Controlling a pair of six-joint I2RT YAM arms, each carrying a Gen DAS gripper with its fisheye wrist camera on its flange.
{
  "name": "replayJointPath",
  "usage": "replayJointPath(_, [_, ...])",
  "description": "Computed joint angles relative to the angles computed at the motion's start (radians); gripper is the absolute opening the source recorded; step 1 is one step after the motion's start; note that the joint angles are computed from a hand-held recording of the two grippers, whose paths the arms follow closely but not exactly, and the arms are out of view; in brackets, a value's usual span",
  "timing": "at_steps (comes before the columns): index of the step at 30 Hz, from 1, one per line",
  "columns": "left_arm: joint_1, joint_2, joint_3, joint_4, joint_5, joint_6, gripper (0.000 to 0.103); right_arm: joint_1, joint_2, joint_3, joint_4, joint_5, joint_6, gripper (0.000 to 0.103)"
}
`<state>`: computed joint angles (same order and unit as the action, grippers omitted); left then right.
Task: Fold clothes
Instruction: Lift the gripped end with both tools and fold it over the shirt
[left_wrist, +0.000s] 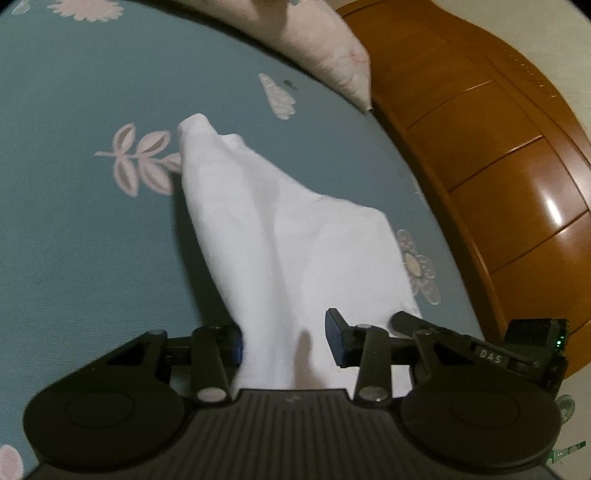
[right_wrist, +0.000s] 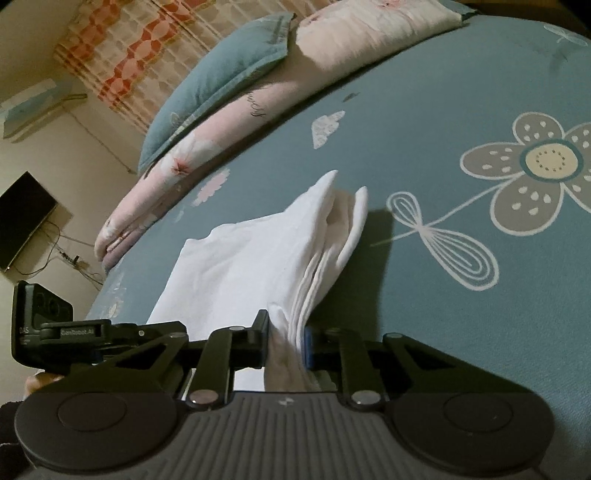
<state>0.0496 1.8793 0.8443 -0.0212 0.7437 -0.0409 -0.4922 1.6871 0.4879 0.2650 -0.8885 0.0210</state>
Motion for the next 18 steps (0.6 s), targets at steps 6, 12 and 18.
replayJointPath(6, [-0.039, -0.053, -0.02, 0.001, -0.023, -0.007, 0.037, -0.009, -0.081, -0.016, -0.028, -0.032, 0.01, 0.02])
replayJointPath(12, [-0.077, -0.101, -0.058, 0.033, -0.041, -0.023, 0.026, -0.057, -0.154, -0.023, -0.068, -0.073, -0.003, 0.02])
replayJointPath(18, [-0.131, -0.115, -0.075, 0.036, -0.095, -0.044, 0.018, -0.13, -0.187, -0.021, -0.168, -0.101, -0.1, 0.019])
